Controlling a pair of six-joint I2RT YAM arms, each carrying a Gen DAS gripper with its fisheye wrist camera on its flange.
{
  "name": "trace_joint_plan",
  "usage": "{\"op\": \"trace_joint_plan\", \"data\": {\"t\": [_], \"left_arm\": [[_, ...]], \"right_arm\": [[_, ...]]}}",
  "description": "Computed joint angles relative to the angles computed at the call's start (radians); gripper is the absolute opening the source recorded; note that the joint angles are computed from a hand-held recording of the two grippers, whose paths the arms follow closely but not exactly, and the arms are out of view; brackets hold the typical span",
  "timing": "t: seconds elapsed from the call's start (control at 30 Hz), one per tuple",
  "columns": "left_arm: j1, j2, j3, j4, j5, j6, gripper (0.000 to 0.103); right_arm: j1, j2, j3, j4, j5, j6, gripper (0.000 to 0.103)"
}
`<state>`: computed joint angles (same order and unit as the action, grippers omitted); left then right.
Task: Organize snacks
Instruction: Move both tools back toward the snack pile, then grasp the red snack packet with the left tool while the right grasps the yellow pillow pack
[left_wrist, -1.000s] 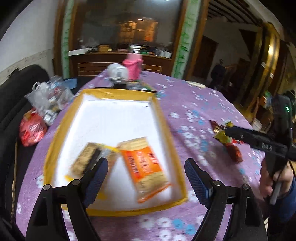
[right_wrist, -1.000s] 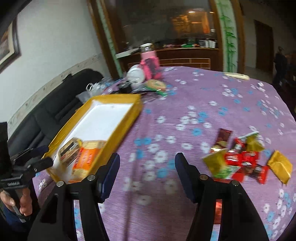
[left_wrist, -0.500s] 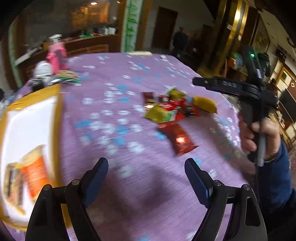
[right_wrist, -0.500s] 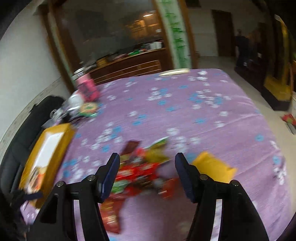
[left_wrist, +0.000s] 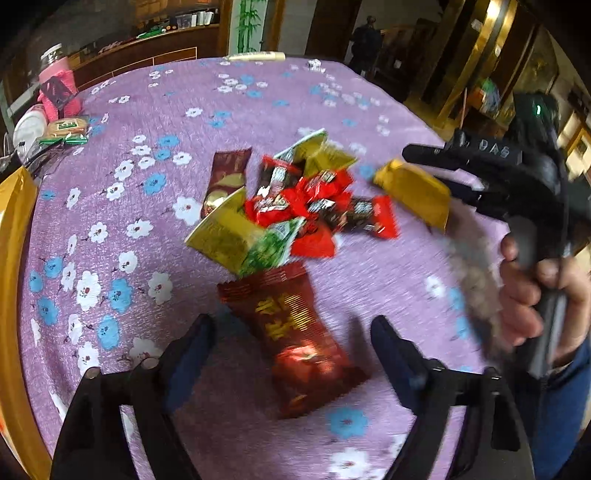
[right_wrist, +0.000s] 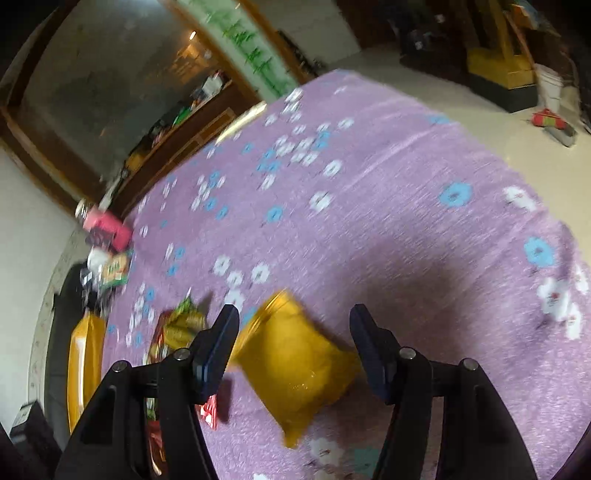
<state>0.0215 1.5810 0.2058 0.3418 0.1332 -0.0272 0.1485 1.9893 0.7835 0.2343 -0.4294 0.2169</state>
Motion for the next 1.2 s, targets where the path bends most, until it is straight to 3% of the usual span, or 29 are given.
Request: {"op": "trace_joint_plan", "data": {"t": [0.1, 0.27, 0.37, 0.43, 0.53, 0.57, 0.6, 0.63, 0.83, 1.2], "left_arm": [[0.03, 0.002, -0.024, 0.046, -0.027, 0.073, 0.056], [0.158, 0.029, -0.037, 0.102, 0.075, 0.158, 0.056], [0.17, 0.064, -0.05, 0.177, 0.096, 0.161, 0.063], [0.152, 0.088, -0.054, 0.219, 0.087, 0.15, 0.069], [0.1, 0.106, -0.072, 0.28, 0.022, 0.142, 0.068], [0.087, 0.109, -0.081, 0.3, -0.001, 0.14, 0.058], [0.091, 0.113, -0.086, 0.319, -0.001, 0.143, 0.041], [0.109, 0.113, -0.083, 0.316, 0.018, 0.149, 0.039], [0.202, 0.088, -0.062, 0.247, 0.132, 0.17, 0.039], [0.222, 0.011, -0.112, 0.314, 0.134, 0.148, 0.039]], "right_arm": [[0.042, -0.023, -0.004, -0.06, -0.027, -0.062, 0.067], [0.158, -0.047, -0.032, -0.042, 0.114, -0.102, 0.068], [0.184, -0.055, -0.055, -0.015, 0.167, -0.108, 0.068], [0.214, -0.063, -0.066, -0.007, 0.242, -0.116, 0.059], [0.246, -0.071, -0.078, -0.002, 0.338, -0.145, 0.048], [0.25, -0.073, -0.082, 0.003, 0.348, -0.148, 0.048], [0.251, -0.072, -0.082, 0.005, 0.352, -0.15, 0.046], [0.25, -0.074, -0.083, 0.006, 0.352, -0.148, 0.045], [0.247, -0.099, -0.108, 0.05, 0.407, -0.122, 0.044], [0.279, -0.178, -0.205, 0.237, 0.357, -0.119, 0.044]]}}
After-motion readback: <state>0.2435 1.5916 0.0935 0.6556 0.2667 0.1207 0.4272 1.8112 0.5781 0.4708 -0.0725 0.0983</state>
